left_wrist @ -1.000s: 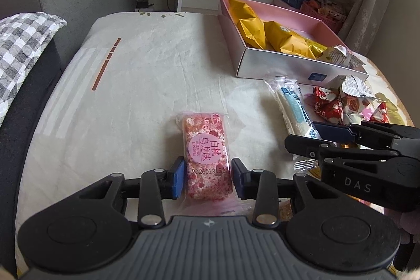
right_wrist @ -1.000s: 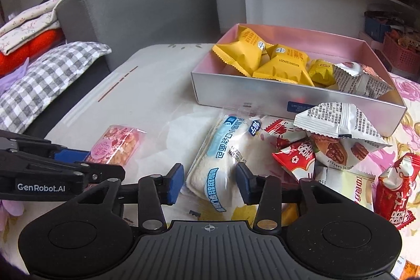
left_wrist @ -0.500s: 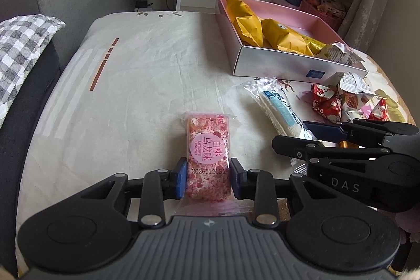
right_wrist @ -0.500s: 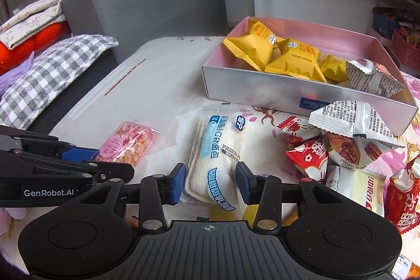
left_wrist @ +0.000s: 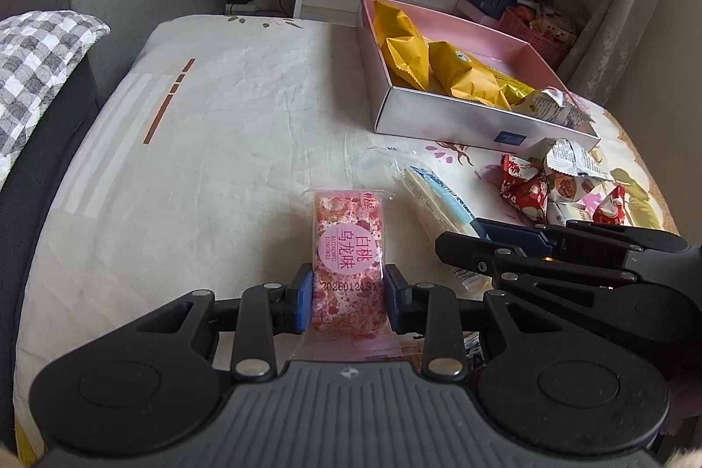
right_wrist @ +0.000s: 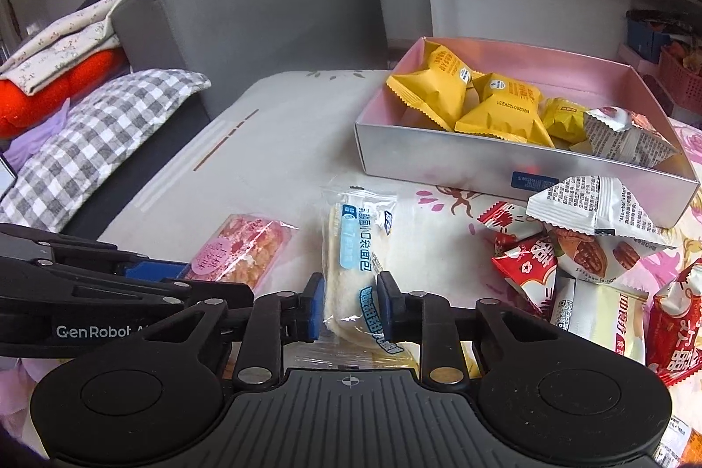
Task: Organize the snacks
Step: 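Lift the pink bar with left tool while right tool grasps white bread bag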
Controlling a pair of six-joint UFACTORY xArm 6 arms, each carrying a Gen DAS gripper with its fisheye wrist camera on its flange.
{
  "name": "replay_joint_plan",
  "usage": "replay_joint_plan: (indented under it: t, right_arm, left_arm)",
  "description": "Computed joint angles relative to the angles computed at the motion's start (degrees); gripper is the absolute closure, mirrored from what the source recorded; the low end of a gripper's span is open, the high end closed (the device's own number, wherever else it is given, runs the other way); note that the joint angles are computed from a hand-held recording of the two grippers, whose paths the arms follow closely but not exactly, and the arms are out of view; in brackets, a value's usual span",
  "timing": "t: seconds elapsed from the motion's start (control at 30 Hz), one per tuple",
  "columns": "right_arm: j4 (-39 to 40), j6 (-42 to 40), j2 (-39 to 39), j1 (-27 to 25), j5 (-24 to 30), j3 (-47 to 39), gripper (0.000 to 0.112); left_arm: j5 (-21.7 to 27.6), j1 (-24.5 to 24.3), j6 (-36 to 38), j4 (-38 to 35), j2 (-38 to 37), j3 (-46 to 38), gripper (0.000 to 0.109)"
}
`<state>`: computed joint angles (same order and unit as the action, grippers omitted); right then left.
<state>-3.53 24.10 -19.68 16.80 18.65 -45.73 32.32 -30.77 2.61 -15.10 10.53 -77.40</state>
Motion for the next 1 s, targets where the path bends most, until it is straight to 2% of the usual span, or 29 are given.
replay_joint_plan:
  t: [0.2, 0.33, 0.5, 0.63, 0.7, 0.77, 0.93, 1.0]
  right_arm:
    - [7.5, -3.6, -0.8, -0.7, 1.3, -0.2, 0.092]
    - [5.9, -1.8, -1.1, -1.1, 1.7, -0.4, 0.093]
    - [7.6, -5.5, -0.6, -0.6, 1.8, -0.9, 0.093]
    - [4.3, -1.5, 0.9, 0.0, -1.7, -0.6, 0.084]
    - [-2.3, 3.6, 1.9, 0.0, -3.1, -0.9, 0.071]
    - [-8.2, 7.7, 3.1, -0.4, -3.3, -1.7, 0.066]
    - [-10.4, 9.6, 5.3, -0.8, -3.6, -2.6, 0.066]
    - [-11.3, 9.2, 5.6, -0.3, -3.4, -2.6, 0.073]
  left_arm:
    - [1.3, 0.2, -3.9, 1.0, -0.1, -0.6, 0.079]
    - [1.5, 0.2, -4.0, 1.2, -0.2, -0.6, 0.079]
    - [2.8, 0.4, -4.5, 2.0, 0.4, -1.4, 0.079]
    - [5.0, 0.4, -6.6, 4.2, 1.3, -2.8, 0.079]
    - [5.5, 0.4, -7.6, 5.4, 1.7, -3.3, 0.079]
    - [5.8, 0.7, -7.5, 5.4, 2.1, -3.7, 0.079]
    - [6.2, 1.1, -6.9, 4.1, 2.6, -4.4, 0.079]
    - [6.3, 1.1, -6.7, 4.0, 2.6, -4.5, 0.079]
